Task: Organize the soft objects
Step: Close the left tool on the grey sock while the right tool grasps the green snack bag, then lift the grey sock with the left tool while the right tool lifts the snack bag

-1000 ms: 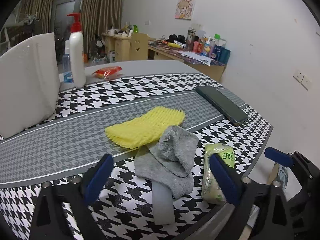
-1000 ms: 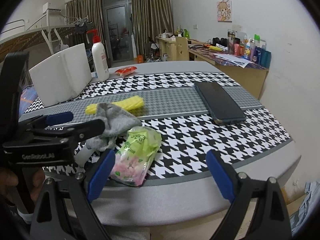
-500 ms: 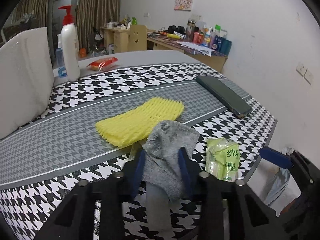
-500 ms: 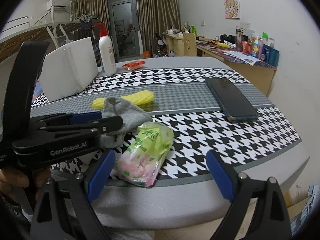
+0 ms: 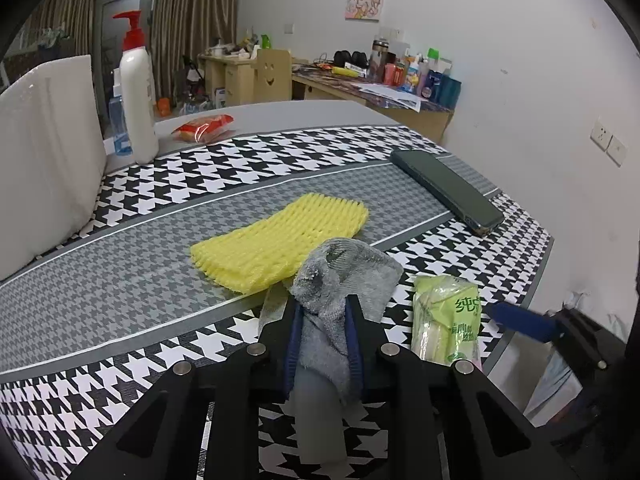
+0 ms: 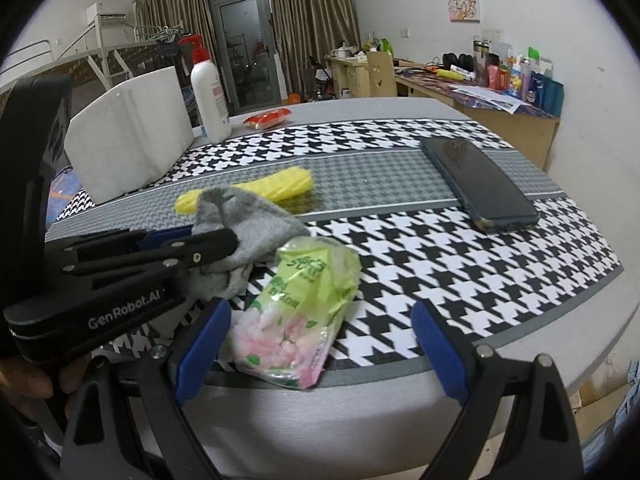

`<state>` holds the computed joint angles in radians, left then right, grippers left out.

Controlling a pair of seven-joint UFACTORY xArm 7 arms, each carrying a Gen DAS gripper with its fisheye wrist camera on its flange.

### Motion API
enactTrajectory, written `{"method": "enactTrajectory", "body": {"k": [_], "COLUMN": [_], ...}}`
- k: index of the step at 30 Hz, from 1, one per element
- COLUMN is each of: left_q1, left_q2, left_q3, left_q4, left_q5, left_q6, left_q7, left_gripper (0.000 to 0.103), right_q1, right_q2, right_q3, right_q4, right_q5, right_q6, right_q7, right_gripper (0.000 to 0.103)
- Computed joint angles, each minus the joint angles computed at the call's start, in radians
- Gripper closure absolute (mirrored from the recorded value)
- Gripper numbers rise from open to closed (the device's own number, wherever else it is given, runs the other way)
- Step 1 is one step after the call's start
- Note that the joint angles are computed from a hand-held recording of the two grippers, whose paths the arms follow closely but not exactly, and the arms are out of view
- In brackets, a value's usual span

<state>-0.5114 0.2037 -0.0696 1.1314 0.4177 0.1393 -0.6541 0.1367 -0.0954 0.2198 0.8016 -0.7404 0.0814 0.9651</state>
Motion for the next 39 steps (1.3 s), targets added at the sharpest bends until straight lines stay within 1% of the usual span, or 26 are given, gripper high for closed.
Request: {"method": "enactTrajectory", "body": {"k": [2, 4, 5, 8, 9, 10, 12, 14, 17, 19, 21, 24, 25, 29, 31, 32, 33, 34, 35, 39], "left_q1": [0.005, 0.006, 0.009, 0.016, 0.019, 0.026, 0.033, 0.041, 0.069, 0.071, 0.077, 0.096, 0.091, 0.076, 0.067, 0.072, 0.072, 0.068, 0.073, 0.105], "left_q2": [-0.003, -0.006, -0.008, -0.025, -0.031, -0.036, -0.043, -0.048, -0.058, -0.070, -0.085, -0.108, -0.115, -0.138, -0.153, -0.159, -0.166, -0.173, -0.177, -0.201], "left_q3": [-0.005, -0.004, -0.007, -0.013, -0.016, -0.025, -0.035, -0.046, -0.080, -0.083, -0.091, -0.117, -0.113, -0.091, -0.073, -0.074, -0.070, -0.057, -0.054, -0.069], "left_q4": [-0.006, -0.012, -0.017, -0.038, -0.046, -0.053, -0.062, -0.070, -0.083, -0.095, -0.109, -0.126, -0.130, -0.146, -0.154, -0.158, -0.161, -0.161, -0.162, -0.168], "left_q5": [-0.010, -0.014, -0.021, -0.035, -0.039, -0.054, -0.077, -0.104, -0.178, -0.201, -0.227, -0.291, -0.290, -0.258, -0.210, -0.205, -0.177, -0.107, -0.064, 0.053], "left_q6": [-0.008, -0.016, -0.022, -0.044, -0.057, -0.066, -0.073, -0.078, -0.089, -0.100, -0.113, -0.121, -0.125, -0.144, -0.149, -0.150, -0.150, -0.148, -0.148, -0.143], "left_q7": [0.008, 0.008, 0.014, 0.030, 0.039, 0.053, 0.076, 0.098, 0.160, 0.182, 0.208, 0.263, 0.264, 0.236, 0.189, 0.183, 0.157, 0.093, 0.055, -0.051], "left_gripper": [0.080, 0.081, 0.082, 0.085, 0.085, 0.085, 0.085, 0.085, 0.086, 0.086, 0.086, 0.086, 0.086, 0.086, 0.086, 0.086, 0.086, 0.086, 0.086, 0.086], "right_q1": [0.023, 0.045, 0.039, 0.047, 0.060, 0.070, 0.066, 0.055, 0.037, 0.022, 0.016, -0.004, -0.012, -0.035, -0.043, -0.050, -0.057, -0.059, -0.063, -0.093], "right_q2": [0.010, 0.013, 0.010, 0.006, 0.003, 0.000, -0.003, -0.010, -0.018, -0.027, -0.039, -0.058, -0.063, -0.087, -0.094, -0.100, -0.106, -0.110, -0.116, -0.133], "right_q3": [-0.010, -0.023, -0.015, -0.019, -0.030, -0.038, -0.030, -0.018, -0.002, 0.010, 0.011, 0.022, 0.030, 0.051, 0.055, 0.061, 0.065, 0.067, 0.070, 0.098], "right_q4": [0.007, 0.004, 0.006, 0.005, -0.002, -0.009, -0.009, -0.011, -0.009, -0.008, -0.011, -0.016, -0.017, -0.020, -0.018, -0.018, -0.020, -0.021, -0.023, -0.027], "right_q5": [0.057, 0.120, 0.101, 0.121, 0.166, 0.209, 0.224, 0.211, 0.180, 0.144, 0.135, 0.110, 0.098, 0.071, 0.068, 0.060, 0.054, 0.054, 0.054, 0.040], "right_q6": [0.018, 0.022, 0.031, 0.039, 0.030, 0.025, 0.033, 0.039, 0.048, 0.058, 0.060, 0.055, 0.057, 0.055, 0.058, 0.058, 0.055, 0.051, 0.046, 0.026], "right_q7": [-0.055, -0.109, -0.092, -0.109, -0.149, -0.188, -0.202, -0.192, -0.165, -0.130, -0.117, -0.092, -0.081, -0.063, -0.060, -0.052, -0.046, -0.049, -0.048, -0.036], "right_gripper": [0.018, 0.025, 0.027, 0.045, 0.055, 0.056, 0.059, 0.060, 0.061, 0.061, 0.061, 0.061, 0.061, 0.061, 0.061, 0.061, 0.061, 0.061, 0.061, 0.061]}}
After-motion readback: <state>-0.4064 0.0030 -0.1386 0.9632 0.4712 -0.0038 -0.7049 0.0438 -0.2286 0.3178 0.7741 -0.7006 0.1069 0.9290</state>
